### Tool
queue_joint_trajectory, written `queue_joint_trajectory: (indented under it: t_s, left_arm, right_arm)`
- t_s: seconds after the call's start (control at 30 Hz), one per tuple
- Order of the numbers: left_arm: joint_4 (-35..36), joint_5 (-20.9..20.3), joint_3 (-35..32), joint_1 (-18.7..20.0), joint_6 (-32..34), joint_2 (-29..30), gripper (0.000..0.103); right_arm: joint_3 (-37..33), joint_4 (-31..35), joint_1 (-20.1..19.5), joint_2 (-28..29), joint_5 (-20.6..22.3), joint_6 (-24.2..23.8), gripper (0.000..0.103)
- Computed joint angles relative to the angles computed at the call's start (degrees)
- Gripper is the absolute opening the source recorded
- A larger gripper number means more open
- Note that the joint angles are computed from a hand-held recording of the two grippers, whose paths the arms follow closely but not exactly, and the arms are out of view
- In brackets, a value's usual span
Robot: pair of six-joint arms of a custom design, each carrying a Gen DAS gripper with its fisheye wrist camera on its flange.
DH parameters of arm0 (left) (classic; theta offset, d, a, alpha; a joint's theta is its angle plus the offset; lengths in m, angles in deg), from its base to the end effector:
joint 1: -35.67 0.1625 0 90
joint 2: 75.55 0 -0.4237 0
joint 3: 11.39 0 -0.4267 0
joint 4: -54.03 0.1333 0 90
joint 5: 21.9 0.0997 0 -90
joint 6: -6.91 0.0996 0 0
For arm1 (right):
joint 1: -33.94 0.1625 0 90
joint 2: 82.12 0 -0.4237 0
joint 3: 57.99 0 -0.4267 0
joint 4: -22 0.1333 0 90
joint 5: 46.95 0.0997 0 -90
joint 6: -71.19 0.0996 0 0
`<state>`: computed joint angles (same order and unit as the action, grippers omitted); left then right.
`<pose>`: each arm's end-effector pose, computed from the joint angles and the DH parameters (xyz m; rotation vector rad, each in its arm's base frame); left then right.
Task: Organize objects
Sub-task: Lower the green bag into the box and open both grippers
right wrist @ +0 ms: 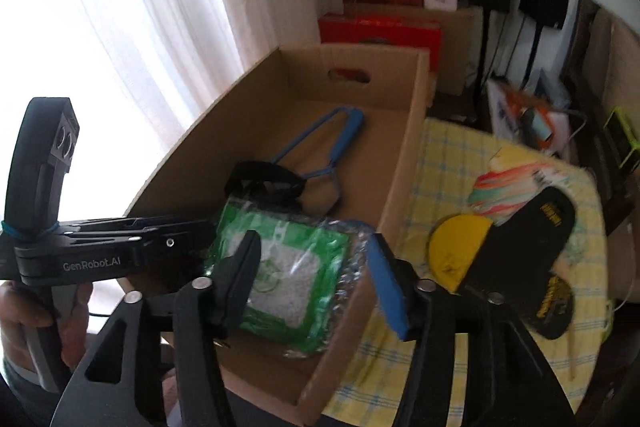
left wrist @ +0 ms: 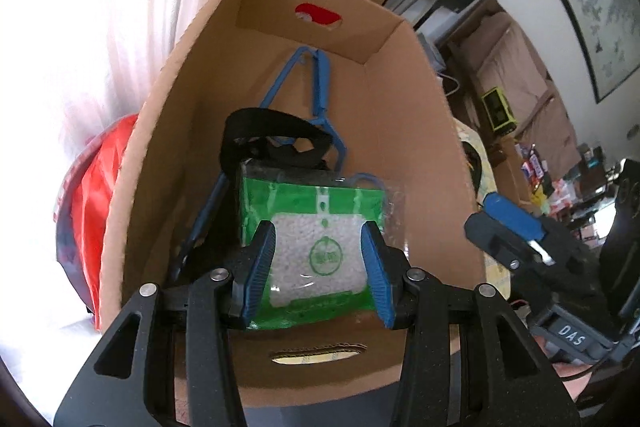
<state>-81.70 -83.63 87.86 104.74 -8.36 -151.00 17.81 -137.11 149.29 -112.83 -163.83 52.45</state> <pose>-0.0537 -0.6455 0.3563 0.0017 2.7073 -0.7095 0.4192 -0.6786 0.0361 0.8657 -2.4952 0.5965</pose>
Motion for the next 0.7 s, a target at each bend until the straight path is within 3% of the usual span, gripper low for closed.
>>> queue_joint_trajectory:
  t_s: [0.1,0.33,0.7]
  left_arm:
    - [0.17,1.71,0.43,-1.23,0.59,-0.29,0.043]
    - [-1.76,8.69,3.01,-4.92,2.17,-1.31,0.064]
    - [-3.31,12.84,5.20,-7.99,4.13,-1.53,0.070]
  right_arm:
    - [0.93,-0.02,0.02,-1.27,0.70,0.30,0.059]
    - [3.93,-2.53,-0.45,-3.37,-0.97,0.46,0.064]
    - [7.51,-5.50,-1.45,-5.73,-3.27,0.50,0.065]
